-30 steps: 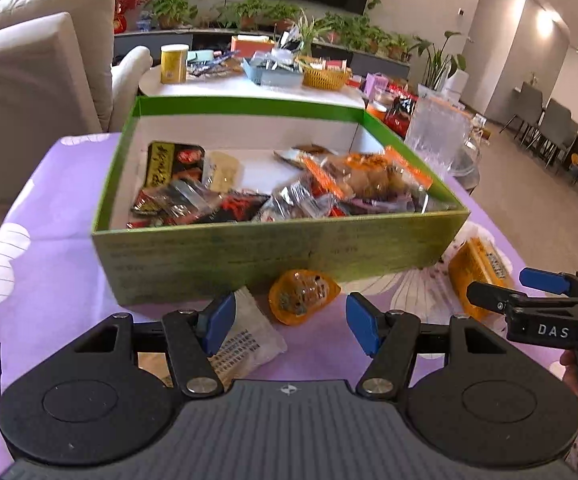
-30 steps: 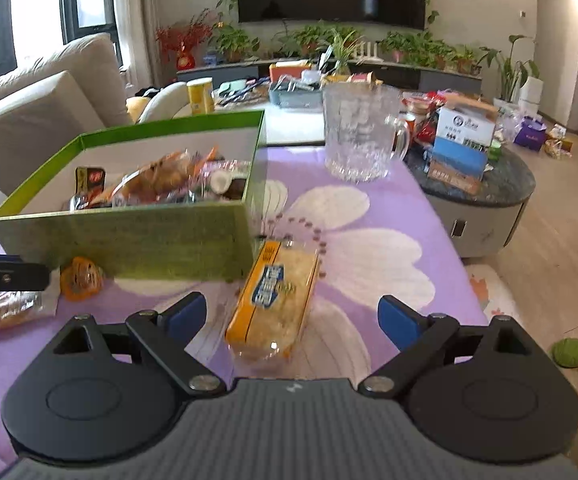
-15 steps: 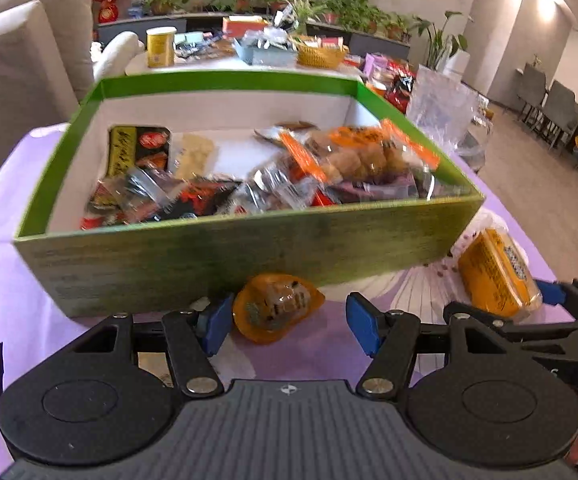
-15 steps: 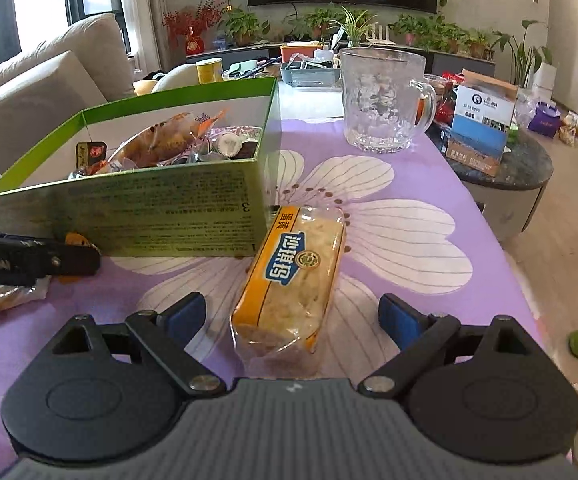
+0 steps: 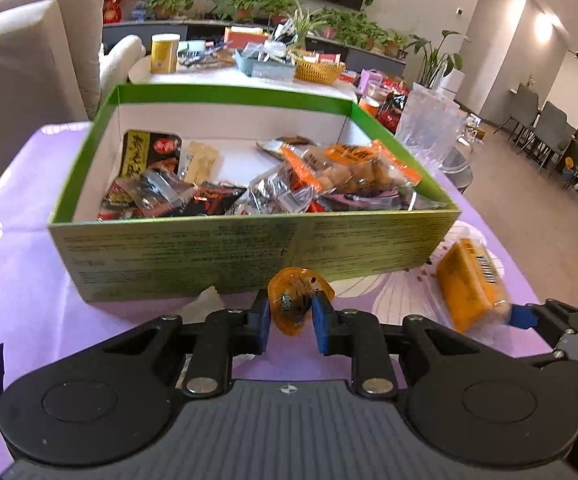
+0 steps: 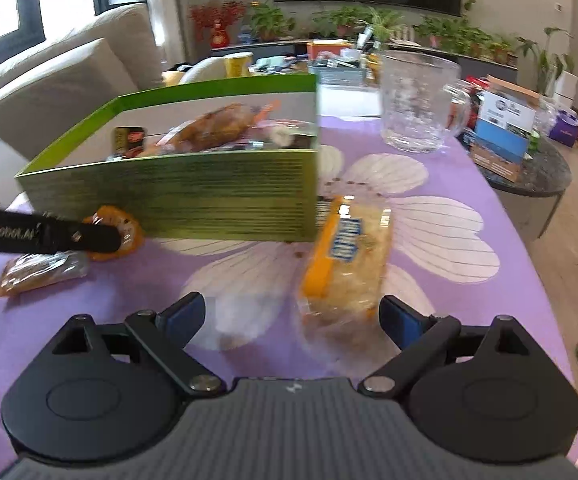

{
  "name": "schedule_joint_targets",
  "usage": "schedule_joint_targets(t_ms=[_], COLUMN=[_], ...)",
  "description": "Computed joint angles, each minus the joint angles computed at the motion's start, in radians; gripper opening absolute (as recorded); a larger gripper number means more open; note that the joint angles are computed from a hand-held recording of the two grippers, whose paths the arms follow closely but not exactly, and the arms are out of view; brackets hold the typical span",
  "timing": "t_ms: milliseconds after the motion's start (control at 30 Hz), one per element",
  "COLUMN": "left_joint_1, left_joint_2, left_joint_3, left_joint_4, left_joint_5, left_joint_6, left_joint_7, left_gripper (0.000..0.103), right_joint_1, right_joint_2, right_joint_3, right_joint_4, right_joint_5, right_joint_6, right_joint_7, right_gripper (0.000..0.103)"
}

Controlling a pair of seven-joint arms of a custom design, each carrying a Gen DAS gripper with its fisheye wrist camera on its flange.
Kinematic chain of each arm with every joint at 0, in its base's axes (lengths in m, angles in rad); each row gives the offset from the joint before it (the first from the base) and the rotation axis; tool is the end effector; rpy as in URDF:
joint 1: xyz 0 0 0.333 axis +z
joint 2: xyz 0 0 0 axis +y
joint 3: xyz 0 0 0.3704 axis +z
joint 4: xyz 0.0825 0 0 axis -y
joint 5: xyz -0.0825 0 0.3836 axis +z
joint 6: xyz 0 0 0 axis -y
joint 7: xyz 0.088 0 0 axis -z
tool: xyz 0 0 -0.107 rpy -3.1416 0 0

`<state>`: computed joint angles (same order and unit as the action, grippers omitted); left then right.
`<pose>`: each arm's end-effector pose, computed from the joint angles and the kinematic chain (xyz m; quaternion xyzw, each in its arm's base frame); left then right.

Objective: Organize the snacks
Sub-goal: 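Grasp an orange round candy with the left gripper while the right grasps a yellow cake packet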

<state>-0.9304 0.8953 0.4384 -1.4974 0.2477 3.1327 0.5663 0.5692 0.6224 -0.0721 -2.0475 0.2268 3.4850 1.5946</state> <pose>0.6353 -0.4868 0.2882 -0.6355 0.6543 -0.3645 0.1875 0.5957 0.3001 0.2729 -0.7272 0.5600 -0.2068 0.3387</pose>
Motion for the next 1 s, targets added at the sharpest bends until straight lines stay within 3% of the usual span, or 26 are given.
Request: schedule_joint_targets(t_ms=[67,167,233,300,500,567,733,900,1000], left_joint_1=[-0.032,-0.077,-0.093,-0.103,-0.105,-0.1,-0.081,-0.067,-0.064], left_joint_2=[-0.012,-0.025,-0.033,-0.039,-0.037,-0.035,-0.037,-0.033,-0.034], left_joint_3=[0.038,0.09,0.109,0.12,0.121,0.113,0.089,0.079,0.076], left_joint_4=[-0.031,-0.074,-0.093,-0.107,-0.113,-0.107,-0.095,-0.081,-0.081], left_joint_5=[-0.003,-0.022,-0.034,-0.04,-0.068,-0.076,-0.075,-0.063,-0.054], left_joint_6=[0.014,0.027,0.025,0.027,0.043,0.038,0.02,0.012,0.013], left_joint_7=[-0.017,-0.038,-0.04,-0.04,-0.016,-0.003,0.018,0.015,0.012], left_gripper=[0.02,0.02,0.02,0.02,0.021,0.021,0.021,0.021,0.021], right_joint_1=[-0.059,-0.267,-0.374,-0.371,-0.176,-0.214,-0.304,-0.234,-0.3], right_joint_2=[-0.01,-0.013,-0.008,-0.018,-0.033,-0.015,0.018,0.051,0.059], right_joint_3=[0.068,0.271,0.364,0.347,0.122,0.141,0.208,0.14,0.193], right_joint_4=[-0.017,-0.049,-0.065,-0.085,-0.089,-0.071,-0.004,0.045,0.059], right_joint_5=[-0.061,-0.278,-0.422,-0.475,-0.292,-0.314,-0.441,-0.39,-0.436], right_joint_6=[0.024,0.065,0.079,0.116,0.18,0.183,0.079,0.048,0.037], right_joint_7=[-0.002,0.03,0.058,0.054,-0.062,-0.07,-0.102,-0.216,-0.203], right_gripper=[0.081,0.082,0.081,0.081,0.082,0.082,0.082,0.082,0.082])
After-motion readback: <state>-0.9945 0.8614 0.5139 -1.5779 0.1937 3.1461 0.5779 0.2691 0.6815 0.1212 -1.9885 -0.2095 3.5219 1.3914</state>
